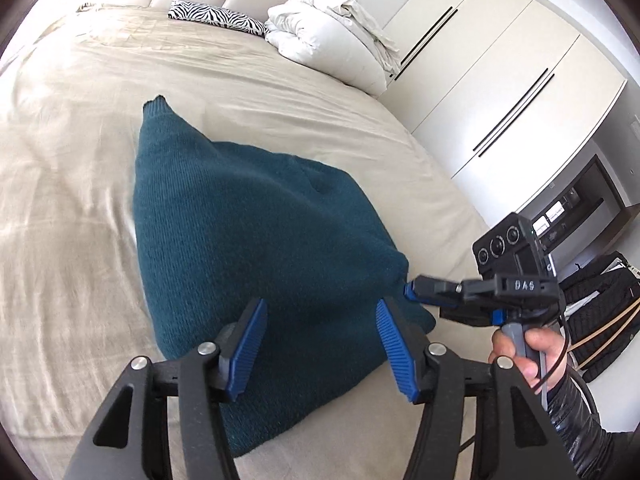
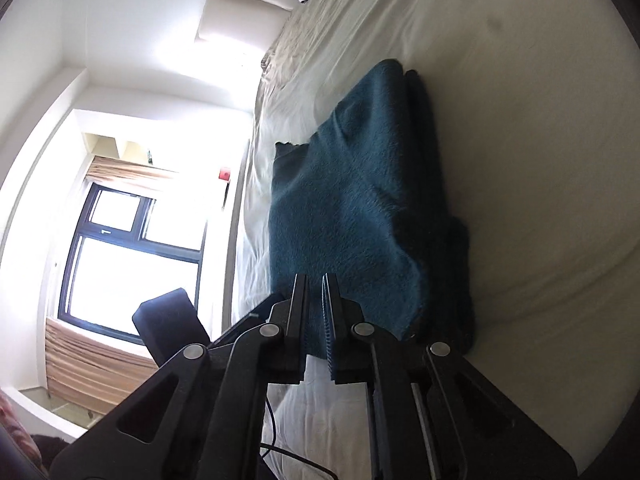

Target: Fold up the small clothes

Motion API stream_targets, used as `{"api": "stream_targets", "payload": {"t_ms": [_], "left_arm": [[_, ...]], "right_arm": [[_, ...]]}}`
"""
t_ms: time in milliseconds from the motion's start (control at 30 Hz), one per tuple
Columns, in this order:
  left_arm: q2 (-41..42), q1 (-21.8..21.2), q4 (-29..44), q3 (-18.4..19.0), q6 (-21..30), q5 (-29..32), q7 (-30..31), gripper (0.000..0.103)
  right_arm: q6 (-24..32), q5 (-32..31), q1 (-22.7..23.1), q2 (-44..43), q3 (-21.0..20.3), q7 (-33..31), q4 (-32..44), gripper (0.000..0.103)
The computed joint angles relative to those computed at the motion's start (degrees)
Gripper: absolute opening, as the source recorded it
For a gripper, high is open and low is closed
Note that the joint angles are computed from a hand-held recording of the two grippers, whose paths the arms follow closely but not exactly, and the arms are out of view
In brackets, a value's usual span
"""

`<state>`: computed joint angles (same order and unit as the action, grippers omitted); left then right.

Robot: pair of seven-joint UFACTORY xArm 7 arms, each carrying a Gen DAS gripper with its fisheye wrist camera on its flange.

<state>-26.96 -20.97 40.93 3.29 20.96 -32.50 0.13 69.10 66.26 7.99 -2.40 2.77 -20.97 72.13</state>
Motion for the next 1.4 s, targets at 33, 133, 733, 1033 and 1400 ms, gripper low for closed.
{"api": "stream_targets", "payload": {"t_ms": [33,133,733,1033,1400], "left_arm": [[0.84,1.09,0.6,-0.34,0.43,1.11,-0.88,0.061],[3.98,0.49,1.97,1.8,1.52,-1.03,1.21,0.058],[10.37,5.76,7.4,0.62,1.76,0.94,1.45,0.062],[12.39,7.91,8.1,-0.36,1.86,-4.02,5.94,0.054],[1.84,11.92,0.45,-2.56,-3.62,4.43,-4.19,0.067]], "right_arm": [[-1.28,-2.66,0.43,0.91,0.62,1.47,0.42,0.008],[-3.96,-4.34,-0.06,3.44,0.57,3.07,-0.68,0.005],[-4.78,-8.58,-2.99,17.94,5.08,6.78,18.15,0.0],[-8.71,-6.63,-4.77,20.46,6.91,4.67,18.69,0.0],[-21.76,-22.63,1.04,5.98,4.99,5.78,11.92,0.073]]}}
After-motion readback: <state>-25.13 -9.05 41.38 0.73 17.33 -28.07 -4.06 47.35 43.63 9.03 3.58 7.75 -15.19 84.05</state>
